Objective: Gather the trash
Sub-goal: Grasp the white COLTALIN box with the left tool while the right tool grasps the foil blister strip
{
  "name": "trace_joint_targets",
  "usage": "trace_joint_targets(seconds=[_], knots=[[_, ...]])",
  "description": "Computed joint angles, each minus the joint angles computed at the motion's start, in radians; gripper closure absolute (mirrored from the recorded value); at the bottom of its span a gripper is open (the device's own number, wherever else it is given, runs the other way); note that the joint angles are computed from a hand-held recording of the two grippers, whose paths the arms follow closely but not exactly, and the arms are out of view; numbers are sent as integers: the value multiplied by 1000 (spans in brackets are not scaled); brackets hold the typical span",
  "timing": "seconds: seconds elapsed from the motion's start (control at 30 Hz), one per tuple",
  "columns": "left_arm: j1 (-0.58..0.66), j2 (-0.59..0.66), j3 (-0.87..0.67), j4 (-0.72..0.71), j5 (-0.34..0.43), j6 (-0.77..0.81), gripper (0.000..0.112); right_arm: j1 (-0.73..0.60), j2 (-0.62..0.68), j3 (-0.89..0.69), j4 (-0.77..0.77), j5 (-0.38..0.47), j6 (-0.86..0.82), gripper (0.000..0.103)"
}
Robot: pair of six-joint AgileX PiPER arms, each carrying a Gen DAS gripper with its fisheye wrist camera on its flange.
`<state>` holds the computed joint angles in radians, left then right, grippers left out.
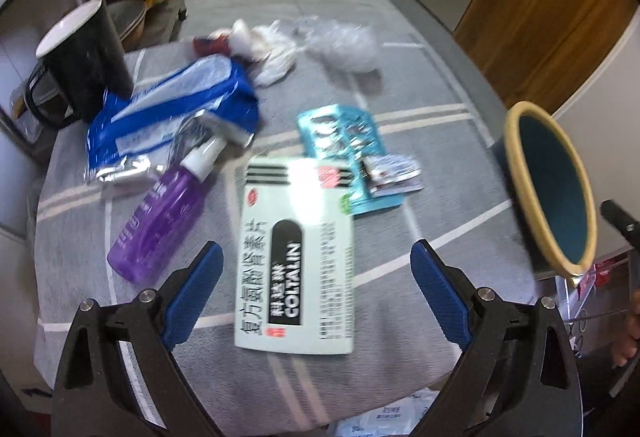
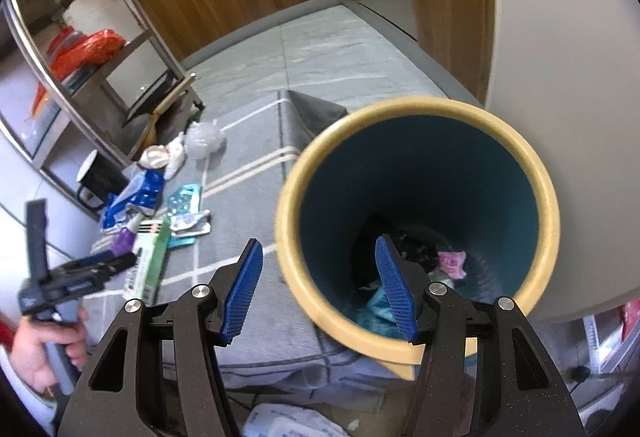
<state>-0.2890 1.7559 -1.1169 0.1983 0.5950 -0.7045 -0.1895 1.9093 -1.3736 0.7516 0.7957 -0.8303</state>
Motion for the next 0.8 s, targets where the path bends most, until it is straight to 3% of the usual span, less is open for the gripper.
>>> trace_joint_targets(seconds=[0.37,0.43,0.47,0.63,0.8], knots=[[47,68,23,-103,-43,124,23,108,-19,15,-3,-19,30,43],[48,72,22,-124,-43,153,41,127,-20,21,-5,-26,37,43],[49,74,21,-130,-40,160,42,137,-19,22,-8,-29,42,43],[46,30,41,-95,-35,132,43,189,-7,18,-28,-39,63,43],[35,-4,81,-39,-100,58,43,241,10,8,-55,-47,79,43]])
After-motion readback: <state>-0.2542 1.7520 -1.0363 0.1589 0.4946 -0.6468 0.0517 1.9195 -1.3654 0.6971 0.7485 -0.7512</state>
